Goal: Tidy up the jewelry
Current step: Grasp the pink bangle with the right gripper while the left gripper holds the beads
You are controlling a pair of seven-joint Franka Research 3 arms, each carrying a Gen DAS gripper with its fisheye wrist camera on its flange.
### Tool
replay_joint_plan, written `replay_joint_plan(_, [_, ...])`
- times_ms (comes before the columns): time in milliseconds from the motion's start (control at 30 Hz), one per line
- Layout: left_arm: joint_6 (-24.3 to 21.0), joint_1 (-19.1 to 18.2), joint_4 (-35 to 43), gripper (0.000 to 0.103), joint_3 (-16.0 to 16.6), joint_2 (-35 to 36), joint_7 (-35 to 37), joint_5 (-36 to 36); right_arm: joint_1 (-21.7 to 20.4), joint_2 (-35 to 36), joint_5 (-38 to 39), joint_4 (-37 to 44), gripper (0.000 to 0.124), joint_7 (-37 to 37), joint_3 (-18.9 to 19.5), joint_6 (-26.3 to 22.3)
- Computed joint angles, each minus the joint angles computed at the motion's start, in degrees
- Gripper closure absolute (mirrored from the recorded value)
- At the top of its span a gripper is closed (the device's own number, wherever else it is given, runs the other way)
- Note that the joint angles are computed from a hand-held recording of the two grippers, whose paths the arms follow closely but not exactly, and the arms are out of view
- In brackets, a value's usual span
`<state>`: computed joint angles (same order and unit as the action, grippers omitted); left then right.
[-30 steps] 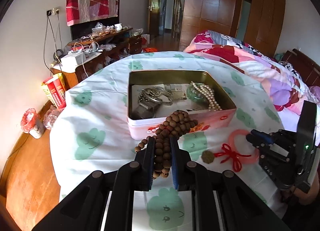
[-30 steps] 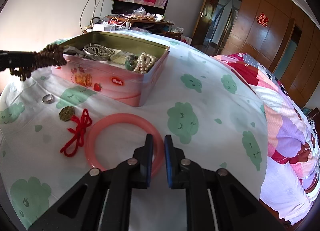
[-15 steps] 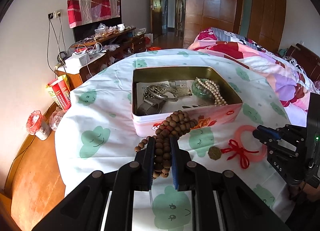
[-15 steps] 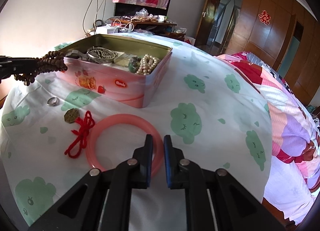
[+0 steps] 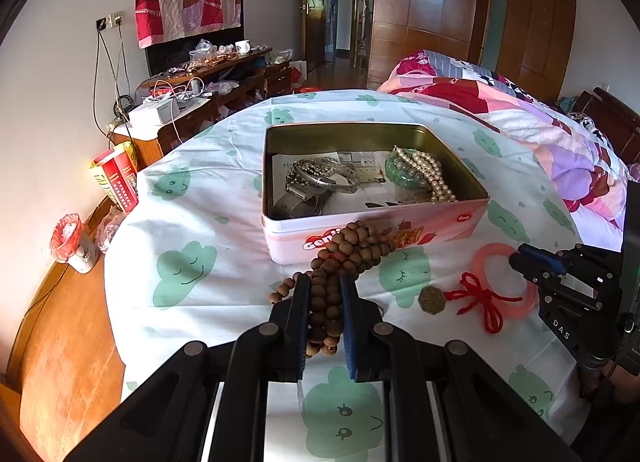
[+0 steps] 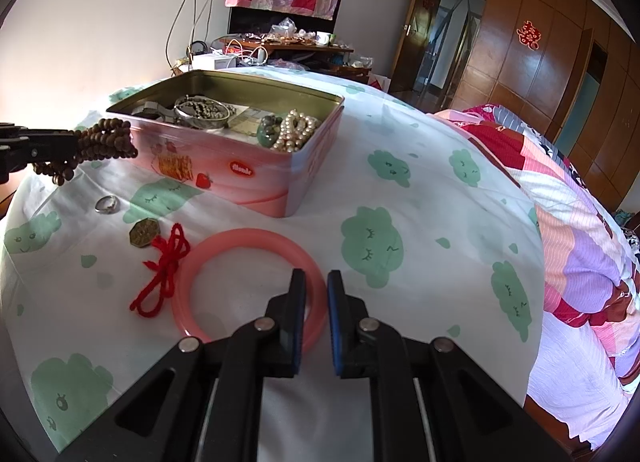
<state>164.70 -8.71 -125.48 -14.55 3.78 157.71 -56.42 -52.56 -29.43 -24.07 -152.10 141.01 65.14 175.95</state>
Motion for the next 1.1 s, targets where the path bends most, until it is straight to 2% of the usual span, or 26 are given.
replay_joint_plan(200, [0.5, 0.0, 0.0, 0.089, 0.1, -0.3, 0.0, -0.4, 0.8, -1.3, 0.4, -0.3, 0.111, -0.1, -0.5, 0.3])
replay_joint_plan(767, [2.3, -0.9, 1.6, 0.089, 1.0, -1.8, 1.9, -2.2, 5.4, -8.5, 0.3, -0.1, 0.112, -1.8, -5.2, -0.8])
replay_joint_plan(900, [3.0, -1.4, 2.9, 0.089, 0.8, -1.5, 2.2, -1.6, 5.0, -8.9, 0.8, 0.6, 0.112, -2.7, -6.0, 0.0])
replay_joint_plan(1100, [4.9, -1.6, 5.2, 0.089, -0.1, -0.4, 1.8, 0.3, 1.8, -8.5, 1.8, 3.5, 0.112, -5.1, -5.5, 1.5])
